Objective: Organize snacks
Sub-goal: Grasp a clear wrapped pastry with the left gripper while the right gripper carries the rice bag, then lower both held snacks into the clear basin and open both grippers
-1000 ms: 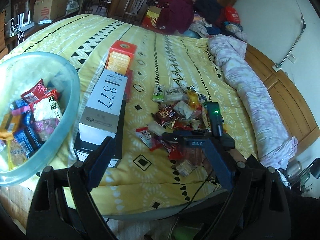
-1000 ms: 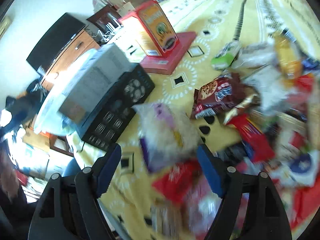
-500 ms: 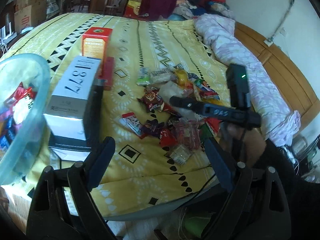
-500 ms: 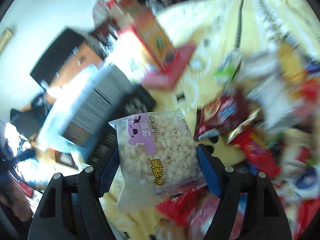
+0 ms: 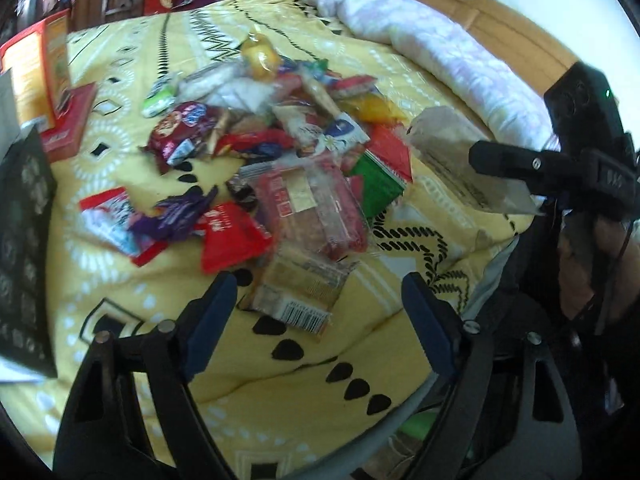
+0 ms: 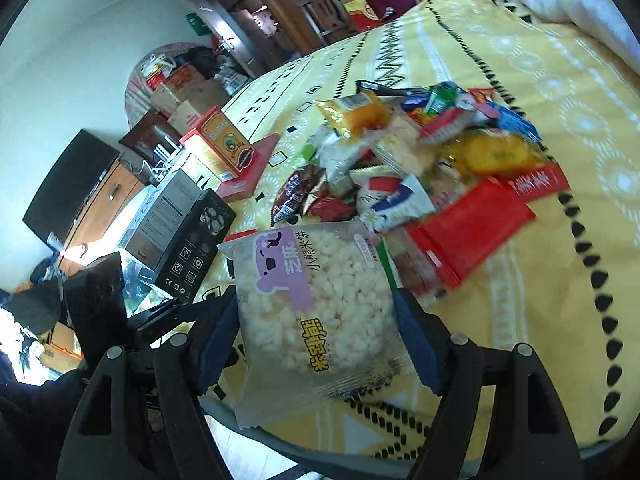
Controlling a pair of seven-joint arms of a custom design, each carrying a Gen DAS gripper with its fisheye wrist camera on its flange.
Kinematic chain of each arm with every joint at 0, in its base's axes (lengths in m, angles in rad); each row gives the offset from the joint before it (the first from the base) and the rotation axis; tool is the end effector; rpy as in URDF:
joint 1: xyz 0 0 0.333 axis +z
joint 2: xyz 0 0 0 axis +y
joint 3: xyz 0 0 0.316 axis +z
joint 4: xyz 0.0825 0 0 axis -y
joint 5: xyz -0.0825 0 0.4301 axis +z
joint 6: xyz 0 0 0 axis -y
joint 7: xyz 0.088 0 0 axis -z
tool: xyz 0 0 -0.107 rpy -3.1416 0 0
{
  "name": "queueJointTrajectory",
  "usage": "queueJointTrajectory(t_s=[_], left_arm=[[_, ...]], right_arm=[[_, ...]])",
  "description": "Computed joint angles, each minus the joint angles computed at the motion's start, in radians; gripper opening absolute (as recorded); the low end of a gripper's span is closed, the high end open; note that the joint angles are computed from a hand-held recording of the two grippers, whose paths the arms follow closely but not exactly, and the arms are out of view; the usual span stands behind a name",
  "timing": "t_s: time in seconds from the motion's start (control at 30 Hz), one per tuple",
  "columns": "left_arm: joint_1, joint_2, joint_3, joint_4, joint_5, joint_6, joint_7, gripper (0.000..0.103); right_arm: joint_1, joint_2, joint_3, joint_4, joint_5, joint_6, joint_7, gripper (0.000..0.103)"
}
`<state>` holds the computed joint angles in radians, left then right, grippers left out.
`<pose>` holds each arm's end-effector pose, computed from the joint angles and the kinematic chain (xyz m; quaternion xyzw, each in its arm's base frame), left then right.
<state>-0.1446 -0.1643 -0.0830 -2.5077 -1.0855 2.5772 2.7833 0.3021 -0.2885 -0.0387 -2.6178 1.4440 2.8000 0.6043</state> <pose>0.4900 -0.0973 0.3268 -0.4559 0.8244 -0.3353 0.0059 0.4531 0.0745 0.3375 -0.6237 0.6698 -0.0024 0.4029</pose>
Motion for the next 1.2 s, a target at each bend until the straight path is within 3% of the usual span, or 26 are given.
queueJointTrajectory(t_s=[0.07,0.2,0.27,0.53,0.77,1.03,1.2], left_arm=[[-0.002,0.020,-0.010,0.007,0.026,0.020,-0.013,0.067],[-0.003,0.049,-0.022,0.013,0.046,0.074,-0.033,0.052],[0.003,0.042,-0.018,0.011,0.046,0.056,-0.048,0.047],[-0.004,-0.057,0.012,-0.008,-0.011,0.093,-0.043,0.044],[-0.001,-0.186,0.086,-0.002,-0.050,0.211,-0.056,0.043],[0.086,-0.222,0.194,0.037,0.114,0.349,-0.252,0.043],[0.182,-0.194,0.258,0.061,0.243,0.386,-0.414,0.043]], right_arm=[[0.001,0.003,-0.004,-0.005,0.029,-0.001,-0.011,0.079],[-0.005,0.014,-0.002,-0.003,0.048,-0.019,-0.030,0.079],[-0.005,0.028,0.008,0.006,0.068,-0.014,-0.045,0.079],[0.007,0.019,0.055,0.026,0.101,0.103,-0.073,0.079],[0.058,0.029,0.071,0.143,0.069,0.200,-0.127,0.079],[0.127,0.164,0.116,0.406,0.005,0.170,-0.154,0.079],[0.155,0.303,0.172,0.593,-0.125,0.126,-0.066,0.079]])
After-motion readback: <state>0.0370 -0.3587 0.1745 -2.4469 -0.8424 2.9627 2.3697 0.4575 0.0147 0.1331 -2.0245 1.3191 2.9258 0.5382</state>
